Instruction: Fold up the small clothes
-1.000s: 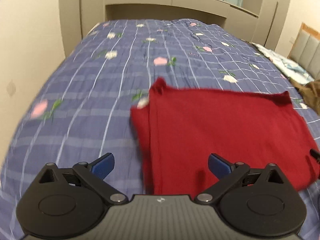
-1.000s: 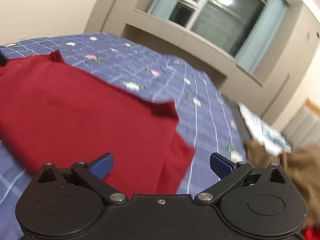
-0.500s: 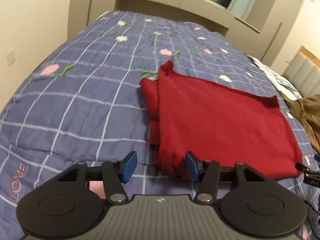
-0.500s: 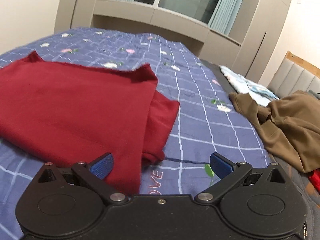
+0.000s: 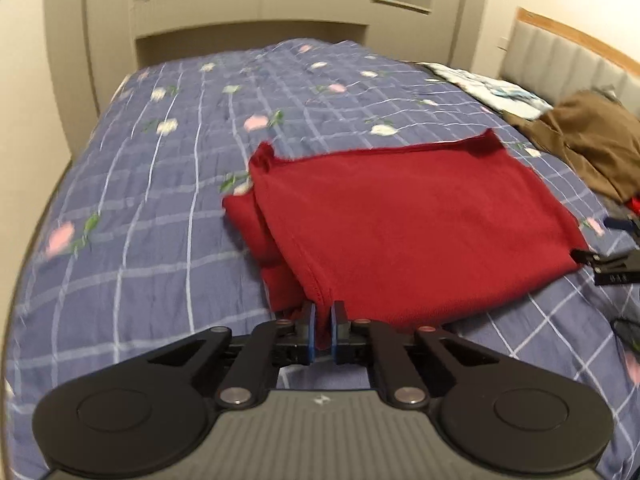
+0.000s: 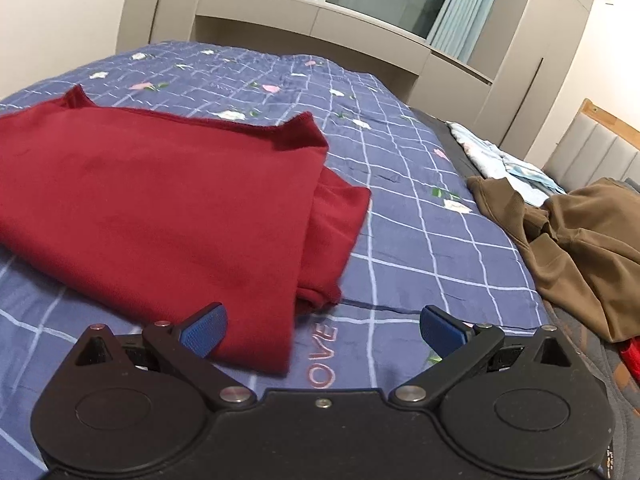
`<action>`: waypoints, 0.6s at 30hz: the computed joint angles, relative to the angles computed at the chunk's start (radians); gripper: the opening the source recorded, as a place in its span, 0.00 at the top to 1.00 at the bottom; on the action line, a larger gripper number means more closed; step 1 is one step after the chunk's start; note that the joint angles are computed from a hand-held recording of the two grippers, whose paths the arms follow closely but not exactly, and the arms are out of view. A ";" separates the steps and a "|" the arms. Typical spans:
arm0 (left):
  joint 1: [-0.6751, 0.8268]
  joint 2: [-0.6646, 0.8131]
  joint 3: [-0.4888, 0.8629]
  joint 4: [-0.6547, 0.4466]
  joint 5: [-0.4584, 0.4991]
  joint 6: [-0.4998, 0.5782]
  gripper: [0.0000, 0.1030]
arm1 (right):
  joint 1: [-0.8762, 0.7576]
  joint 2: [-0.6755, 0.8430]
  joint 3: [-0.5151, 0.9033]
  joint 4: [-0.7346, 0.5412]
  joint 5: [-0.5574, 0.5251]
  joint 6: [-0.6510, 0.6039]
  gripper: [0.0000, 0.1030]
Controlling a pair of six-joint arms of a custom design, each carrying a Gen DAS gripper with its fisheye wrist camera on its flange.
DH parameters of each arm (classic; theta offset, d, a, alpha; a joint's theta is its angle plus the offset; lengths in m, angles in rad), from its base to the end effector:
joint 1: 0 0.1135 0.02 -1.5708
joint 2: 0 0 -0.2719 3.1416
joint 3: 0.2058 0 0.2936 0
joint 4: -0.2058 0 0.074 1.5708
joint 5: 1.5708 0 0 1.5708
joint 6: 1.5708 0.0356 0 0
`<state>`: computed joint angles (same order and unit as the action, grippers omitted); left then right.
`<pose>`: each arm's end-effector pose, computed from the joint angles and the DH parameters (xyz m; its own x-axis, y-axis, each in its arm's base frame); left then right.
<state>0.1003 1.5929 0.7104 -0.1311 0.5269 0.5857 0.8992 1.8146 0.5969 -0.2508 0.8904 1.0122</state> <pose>0.3105 0.0133 0.1126 -0.6053 0.4193 -0.6766 0.6152 0.7858 -0.0633 0.1779 0.1794 0.0325 -0.7038 -0.0281 -0.7099 0.2901 0.9008 -0.3232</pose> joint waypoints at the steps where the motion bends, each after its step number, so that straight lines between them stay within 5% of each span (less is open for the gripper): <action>1: -0.002 -0.024 -0.007 -0.002 -0.004 0.020 0.94 | -0.004 0.002 0.000 -0.007 0.002 0.007 0.01; 9: -0.018 0.032 -0.046 0.072 -0.131 0.098 0.96 | -0.023 0.019 -0.012 0.011 -0.019 0.009 0.01; 15: 0.034 0.013 -0.076 0.061 -0.093 0.019 0.93 | -0.011 0.020 0.009 -0.043 -0.001 0.029 0.01; 16: 0.039 -0.011 -0.091 0.062 -0.093 0.008 0.86 | 0.000 0.022 0.015 -0.061 0.012 0.046 0.01; 18: 0.052 -0.057 -0.121 0.064 -0.079 -0.009 0.54 | 0.030 0.027 0.024 -0.089 0.046 0.088 0.01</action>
<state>0.1522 1.5358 0.5892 -0.0668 0.4479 0.5769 0.9295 1.8414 0.6205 -0.3394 0.9367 1.1001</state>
